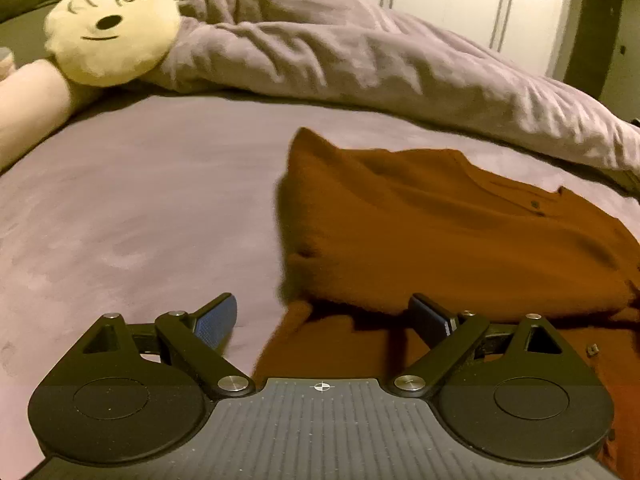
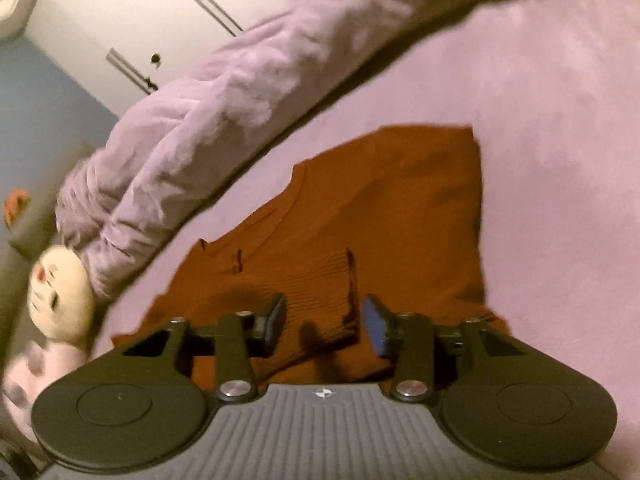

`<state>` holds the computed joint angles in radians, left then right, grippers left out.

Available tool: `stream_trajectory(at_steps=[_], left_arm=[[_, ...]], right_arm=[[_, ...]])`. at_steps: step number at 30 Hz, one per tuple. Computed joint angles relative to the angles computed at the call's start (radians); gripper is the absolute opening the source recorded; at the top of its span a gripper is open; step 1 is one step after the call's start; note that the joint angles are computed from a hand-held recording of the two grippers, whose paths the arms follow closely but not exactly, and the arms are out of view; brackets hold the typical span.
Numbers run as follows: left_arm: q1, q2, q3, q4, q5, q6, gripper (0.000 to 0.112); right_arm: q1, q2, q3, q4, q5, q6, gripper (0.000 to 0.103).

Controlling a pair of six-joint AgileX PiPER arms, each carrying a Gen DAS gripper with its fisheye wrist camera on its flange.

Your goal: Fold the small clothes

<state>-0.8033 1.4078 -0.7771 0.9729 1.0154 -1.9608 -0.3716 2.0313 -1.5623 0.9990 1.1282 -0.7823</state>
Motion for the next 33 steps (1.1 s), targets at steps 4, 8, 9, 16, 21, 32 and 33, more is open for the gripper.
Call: stream_trajectory(at_steps=[4, 8, 9, 16, 21, 32, 33], left_arm=[[0.023, 0.027, -0.03, -0.015, -0.026, 0.044, 0.096], [0.028, 0.05, -0.046, -0.013, -0.031, 0.069, 0.096], [0.029, 0.056, -0.049, -0.012, -0.03, 0.072, 0.096], [0.036, 0.062, -0.056, -0.013, -0.032, 0.068, 0.097], [0.029, 0.06, -0.064, -0.005, -0.015, 0.085, 0.097], [0.039, 0.048, -0.077, -0.036, 0.011, 0.106, 0.097], [0.038, 0.046, -0.082, -0.031, 0.018, 0.101, 0.097]], right_arm=[[0.052, 0.034, -0.031, -0.005, -0.008, 0.005, 0.043], [0.074, 0.034, -0.052, -0.007, 0.0, -0.027, 0.015], [0.074, 0.017, -0.033, -0.002, -0.022, -0.057, 0.01], [0.037, -0.092, 0.084, 0.067, -0.163, -0.236, 0.001], [0.017, -0.152, 0.159, 0.097, -0.287, -0.332, 0.001], [0.055, -0.185, 0.255, -0.021, -0.628, -0.404, 0.0], [0.044, -0.183, 0.243, -0.029, -0.596, -0.378, 0.0]])
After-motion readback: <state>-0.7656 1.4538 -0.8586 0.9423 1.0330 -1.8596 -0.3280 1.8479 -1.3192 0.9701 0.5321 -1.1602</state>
